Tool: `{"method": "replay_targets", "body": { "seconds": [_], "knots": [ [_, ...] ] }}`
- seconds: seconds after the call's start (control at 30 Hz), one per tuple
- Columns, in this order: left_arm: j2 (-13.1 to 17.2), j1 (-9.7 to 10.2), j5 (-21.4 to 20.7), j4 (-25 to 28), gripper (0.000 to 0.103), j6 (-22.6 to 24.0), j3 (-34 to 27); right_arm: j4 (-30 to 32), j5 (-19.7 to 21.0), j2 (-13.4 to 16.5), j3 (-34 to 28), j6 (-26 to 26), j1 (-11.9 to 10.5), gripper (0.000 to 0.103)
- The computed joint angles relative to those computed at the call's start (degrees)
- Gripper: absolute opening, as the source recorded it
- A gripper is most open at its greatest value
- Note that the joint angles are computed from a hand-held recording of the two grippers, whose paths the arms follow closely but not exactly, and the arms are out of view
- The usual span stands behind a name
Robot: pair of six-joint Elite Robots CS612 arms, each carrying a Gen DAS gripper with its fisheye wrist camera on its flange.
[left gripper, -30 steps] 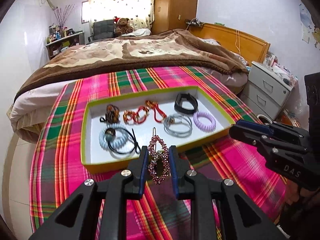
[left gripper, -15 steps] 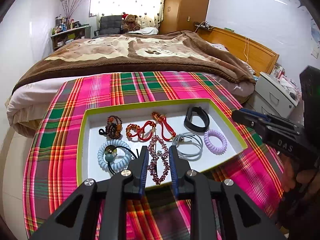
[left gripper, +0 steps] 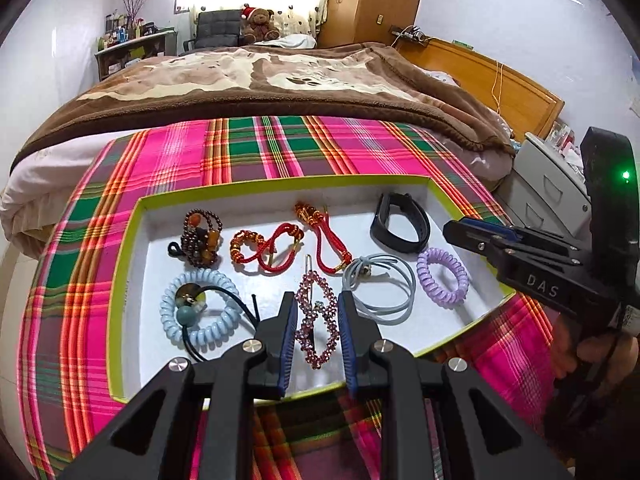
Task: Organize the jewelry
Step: 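Carry the clip into the box with the left tool while the right sets the ring on the coil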
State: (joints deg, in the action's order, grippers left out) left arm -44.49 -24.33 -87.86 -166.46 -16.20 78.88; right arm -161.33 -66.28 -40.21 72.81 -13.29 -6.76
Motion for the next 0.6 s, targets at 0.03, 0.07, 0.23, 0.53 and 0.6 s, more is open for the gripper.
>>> {"method": "replay_targets", "body": {
  "seconds": [0.03, 0.07, 0.23, 0.53, 0.6],
  "knots": [
    [0.05, 0.0, 0.05, 0.02, 0.021, -0.15, -0.06, 0.27, -0.04, 0.07, -0.07, -0.15, 0.05, 0.023],
    [0.08, 0.0, 0.09, -0.04, 0.021, -0.14, -0.08, 0.32, -0.01, 0.12, -0.05, -0.32, 0.1, 0.023],
    [0.48, 0.08, -0.33, 0.9, 0.021, -0.34, -0.66, 0.97, -0.45, -0.25, 0.76, -2.92, 0.41, 0.023],
    [0.95, -0.02, 0.05, 2.76, 0.021, 0.35, -1.41, 1.68, -1.61, -0.33, 1.19, -5.01, 0.9, 0.023],
    [1.11, 0.09, -1.04, 2.8, 0.022, 0.08, -1.54, 1.48, -1.88, -0.36, 1.27, -5.1, 0.98, 0.023]
  ]
}}
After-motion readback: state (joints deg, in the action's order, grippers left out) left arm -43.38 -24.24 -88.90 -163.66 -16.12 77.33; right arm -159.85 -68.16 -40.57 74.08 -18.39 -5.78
